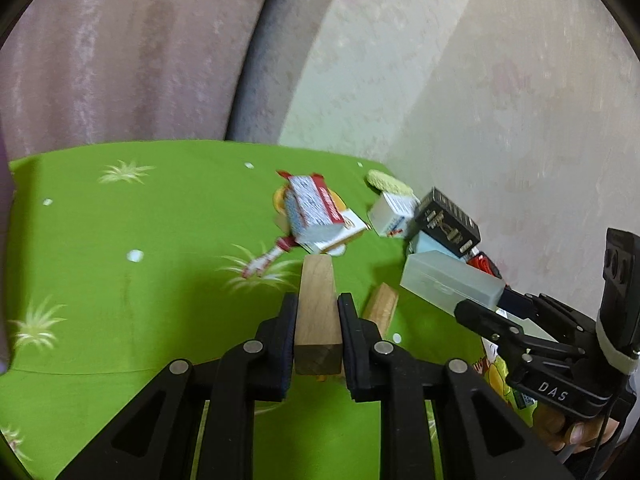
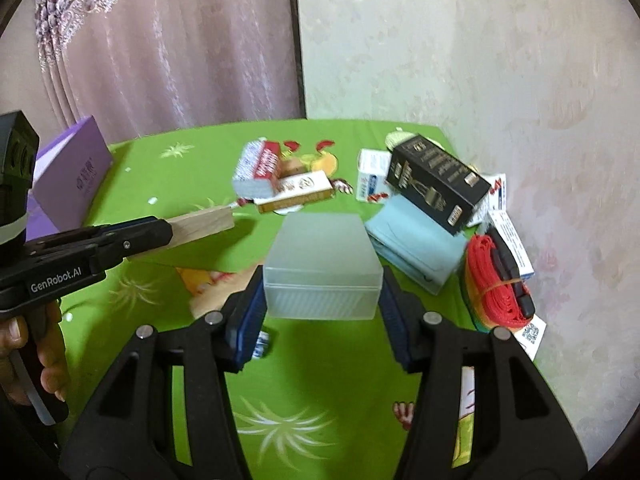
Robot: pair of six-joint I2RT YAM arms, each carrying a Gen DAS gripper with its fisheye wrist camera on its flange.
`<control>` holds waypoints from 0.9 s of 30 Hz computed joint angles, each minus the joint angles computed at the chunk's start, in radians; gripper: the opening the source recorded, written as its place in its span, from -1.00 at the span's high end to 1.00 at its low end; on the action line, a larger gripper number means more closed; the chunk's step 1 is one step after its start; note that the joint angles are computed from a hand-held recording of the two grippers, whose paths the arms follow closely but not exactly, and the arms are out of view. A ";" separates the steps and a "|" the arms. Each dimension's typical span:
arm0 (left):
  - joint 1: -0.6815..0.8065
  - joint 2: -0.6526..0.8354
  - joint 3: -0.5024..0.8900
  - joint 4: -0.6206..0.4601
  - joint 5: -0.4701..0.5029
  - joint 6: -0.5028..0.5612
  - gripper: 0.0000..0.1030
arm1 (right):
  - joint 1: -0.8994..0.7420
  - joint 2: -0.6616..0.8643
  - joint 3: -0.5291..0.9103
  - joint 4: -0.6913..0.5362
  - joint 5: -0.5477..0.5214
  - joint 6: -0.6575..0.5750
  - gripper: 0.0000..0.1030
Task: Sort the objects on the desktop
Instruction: 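Grasp the wooden block with the left gripper while the right gripper grasps the frosted plastic box, then carry the wooden block and frosted box over the purple box with both grippers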
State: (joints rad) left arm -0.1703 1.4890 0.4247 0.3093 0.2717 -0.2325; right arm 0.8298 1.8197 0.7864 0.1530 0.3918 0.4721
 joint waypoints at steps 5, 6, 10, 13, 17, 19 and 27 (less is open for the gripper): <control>0.136 -0.173 -0.048 -0.064 0.057 0.041 0.61 | 0.052 -0.019 0.032 -0.015 0.027 0.008 -0.09; 0.169 -0.206 -0.052 -0.081 0.068 0.050 0.61 | 0.060 -0.022 0.038 -0.014 0.027 0.009 -0.09; 0.326 -0.352 -0.071 -0.142 0.122 0.078 0.61 | 0.101 -0.013 0.097 -0.004 0.023 -0.006 -0.09; 0.491 -0.440 -0.072 -0.191 0.193 0.117 0.61 | 0.128 0.015 0.159 -0.009 0.023 -0.017 -0.09; 0.700 -0.459 -0.062 -0.208 0.299 0.160 0.61 | 0.171 0.074 0.277 -0.012 0.015 -0.053 -0.09; 0.807 -0.436 -0.049 -0.202 0.354 0.172 0.61 | 0.191 0.113 0.346 -0.016 0.012 -0.074 -0.09; 1.143 -0.257 0.037 -0.141 0.503 0.192 0.61 | 0.289 0.338 0.749 -0.131 -0.004 -0.169 -0.10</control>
State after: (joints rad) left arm 0.9723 1.2316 0.4615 0.1685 0.7749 -0.0405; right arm 1.1186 2.1579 1.5352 0.0221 0.3881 0.3028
